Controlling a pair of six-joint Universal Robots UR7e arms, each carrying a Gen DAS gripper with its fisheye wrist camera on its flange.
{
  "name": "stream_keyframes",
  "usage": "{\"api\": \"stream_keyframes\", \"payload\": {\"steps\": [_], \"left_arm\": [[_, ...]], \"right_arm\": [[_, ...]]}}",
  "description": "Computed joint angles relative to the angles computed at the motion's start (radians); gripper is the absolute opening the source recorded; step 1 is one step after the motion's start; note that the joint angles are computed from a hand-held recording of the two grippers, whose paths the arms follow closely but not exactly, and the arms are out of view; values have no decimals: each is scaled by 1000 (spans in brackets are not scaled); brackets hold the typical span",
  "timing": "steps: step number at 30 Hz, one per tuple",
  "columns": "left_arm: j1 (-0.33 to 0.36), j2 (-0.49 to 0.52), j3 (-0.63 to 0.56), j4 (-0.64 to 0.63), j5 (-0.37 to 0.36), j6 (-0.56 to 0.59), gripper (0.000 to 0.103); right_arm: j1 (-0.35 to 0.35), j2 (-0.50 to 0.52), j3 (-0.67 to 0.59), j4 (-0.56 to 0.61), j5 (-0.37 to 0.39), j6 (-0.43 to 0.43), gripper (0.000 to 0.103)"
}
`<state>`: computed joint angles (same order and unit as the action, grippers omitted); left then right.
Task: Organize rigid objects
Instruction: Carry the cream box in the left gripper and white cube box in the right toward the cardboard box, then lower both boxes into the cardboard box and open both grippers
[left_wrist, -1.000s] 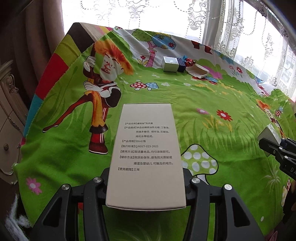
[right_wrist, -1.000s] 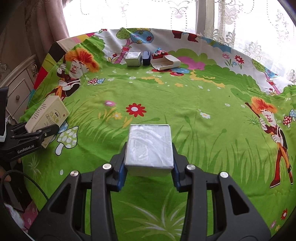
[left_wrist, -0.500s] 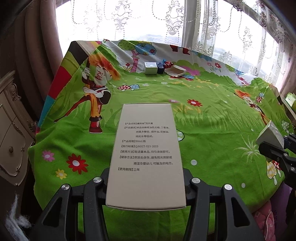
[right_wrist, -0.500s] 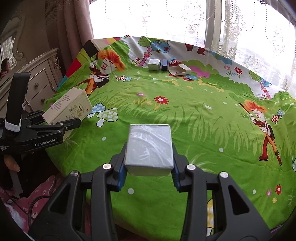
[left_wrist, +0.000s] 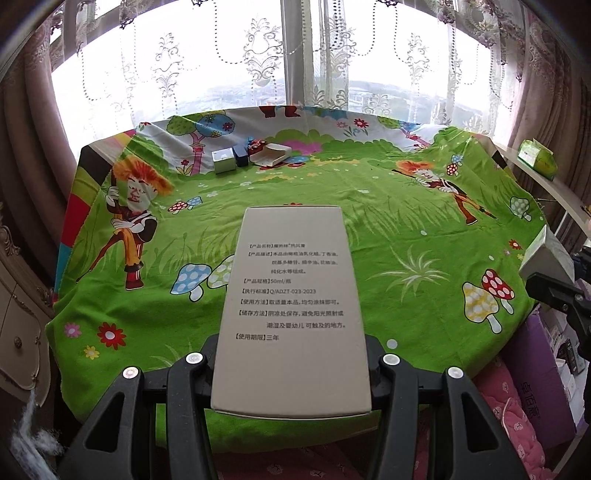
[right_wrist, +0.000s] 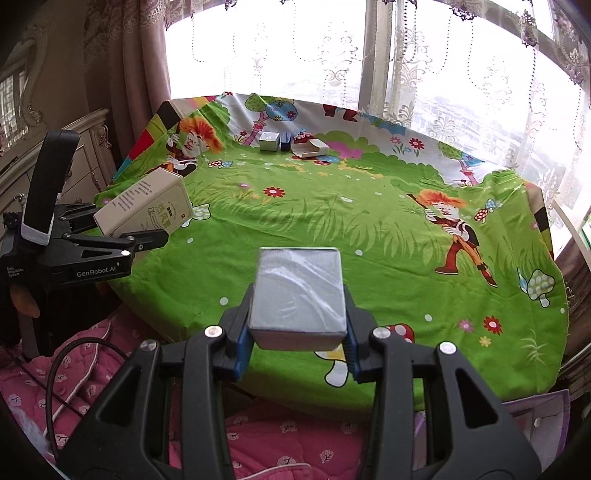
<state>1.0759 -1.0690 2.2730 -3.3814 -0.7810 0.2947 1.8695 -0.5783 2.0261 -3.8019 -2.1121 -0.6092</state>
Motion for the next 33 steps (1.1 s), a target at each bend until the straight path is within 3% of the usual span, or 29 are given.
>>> {"api": "stream_keyframes", "payload": {"steps": [16,33], "left_arm": [[-194,89,66,18,-32,78,52],[-357,225,50,109,-110,139,52]], "right_arm": [[-98,-111,231,-262,-49,29,44],[-206,-213,404,-518,-133,22,44]]}}
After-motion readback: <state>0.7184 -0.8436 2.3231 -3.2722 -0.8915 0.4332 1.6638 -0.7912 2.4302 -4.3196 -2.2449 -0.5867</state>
